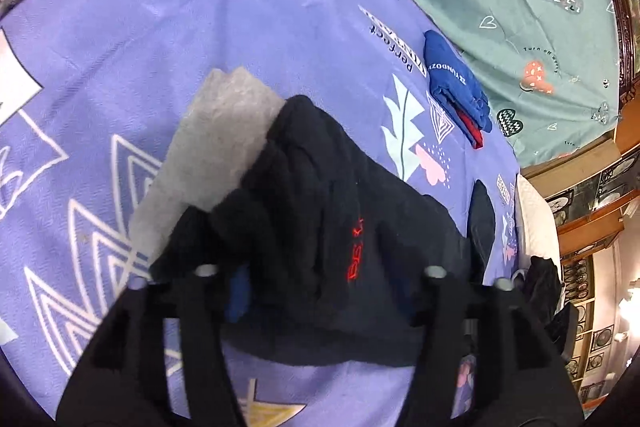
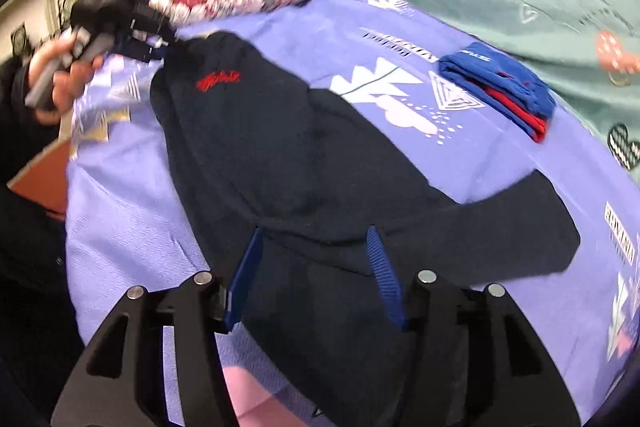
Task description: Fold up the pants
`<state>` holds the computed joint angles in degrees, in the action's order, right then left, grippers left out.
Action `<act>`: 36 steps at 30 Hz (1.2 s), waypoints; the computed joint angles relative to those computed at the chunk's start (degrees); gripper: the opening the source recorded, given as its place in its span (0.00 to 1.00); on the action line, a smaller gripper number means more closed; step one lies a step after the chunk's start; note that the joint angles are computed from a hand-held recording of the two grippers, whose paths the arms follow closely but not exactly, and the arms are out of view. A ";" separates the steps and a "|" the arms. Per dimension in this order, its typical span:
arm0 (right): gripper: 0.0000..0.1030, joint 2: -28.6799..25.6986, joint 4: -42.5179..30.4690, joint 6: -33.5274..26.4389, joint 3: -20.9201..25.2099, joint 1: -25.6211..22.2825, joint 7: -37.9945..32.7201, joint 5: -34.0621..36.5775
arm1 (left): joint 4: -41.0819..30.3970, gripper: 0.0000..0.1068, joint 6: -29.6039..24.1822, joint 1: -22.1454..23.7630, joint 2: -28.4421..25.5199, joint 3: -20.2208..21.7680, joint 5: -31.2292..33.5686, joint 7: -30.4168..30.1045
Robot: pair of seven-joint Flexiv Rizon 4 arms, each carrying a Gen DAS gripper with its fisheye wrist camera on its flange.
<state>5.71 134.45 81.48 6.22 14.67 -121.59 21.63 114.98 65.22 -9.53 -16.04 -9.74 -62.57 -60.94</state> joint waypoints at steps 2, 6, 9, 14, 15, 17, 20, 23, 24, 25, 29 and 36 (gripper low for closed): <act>0.53 -1.49 -1.49 -3.25 -0.21 0.38 -1.64 -1.10 | -1.57 0.57 -1.58 0.08 -1.67 0.37 2.95 -2.42; 0.53 -4.39 -1.41 -2.66 1.79 -0.63 -0.29 -9.94 | -2.08 0.54 -0.92 0.37 -2.41 -0.62 3.52 -2.56; 0.49 -6.48 -3.33 -4.59 2.19 -1.54 0.99 -14.32 | -2.06 0.12 -0.45 0.82 -1.95 -1.51 1.49 -0.01; 0.03 -5.03 -5.01 -8.59 3.23 -2.77 -1.28 -13.72 | -0.61 0.12 -1.19 0.69 0.67 -1.25 -5.23 4.45; 0.04 -3.09 -5.48 -9.52 3.31 -2.80 -3.86 -9.40 | -0.04 0.12 -1.41 0.40 1.49 -0.99 -6.23 5.42; 0.04 0.44 -6.09 -12.43 2.27 -1.86 -8.23 -1.59 | 1.38 0.12 -2.17 -0.31 3.08 -0.07 -6.97 6.29; 0.04 3.55 -5.36 -16.13 0.56 -0.09 -11.55 4.34 | 3.10 0.12 -2.20 -1.48 4.16 1.49 -4.03 6.12; 0.04 1.53 -2.17 -12.70 2.38 0.24 -6.54 0.47 | 3.46 0.14 -0.94 -1.76 2.27 2.75 2.83 1.87; 0.04 -0.30 -1.53 -10.48 2.83 0.16 -3.62 -1.46 | 3.42 0.15 -0.38 -1.64 1.59 2.69 4.20 0.75; 0.04 -1.64 -0.75 -8.16 3.25 -0.02 -0.56 -3.55 | 3.55 0.17 0.63 -1.48 0.98 2.32 4.53 0.53; 0.24 -0.69 2.49 -4.03 4.35 -0.50 5.79 -10.39 | 4.17 0.21 0.61 -0.24 1.06 0.87 2.79 2.38; 0.59 6.35 -2.10 -7.63 -2.64 -1.27 4.67 2.48 | 9.08 0.50 -2.04 -0.24 9.39 3.19 -0.15 6.07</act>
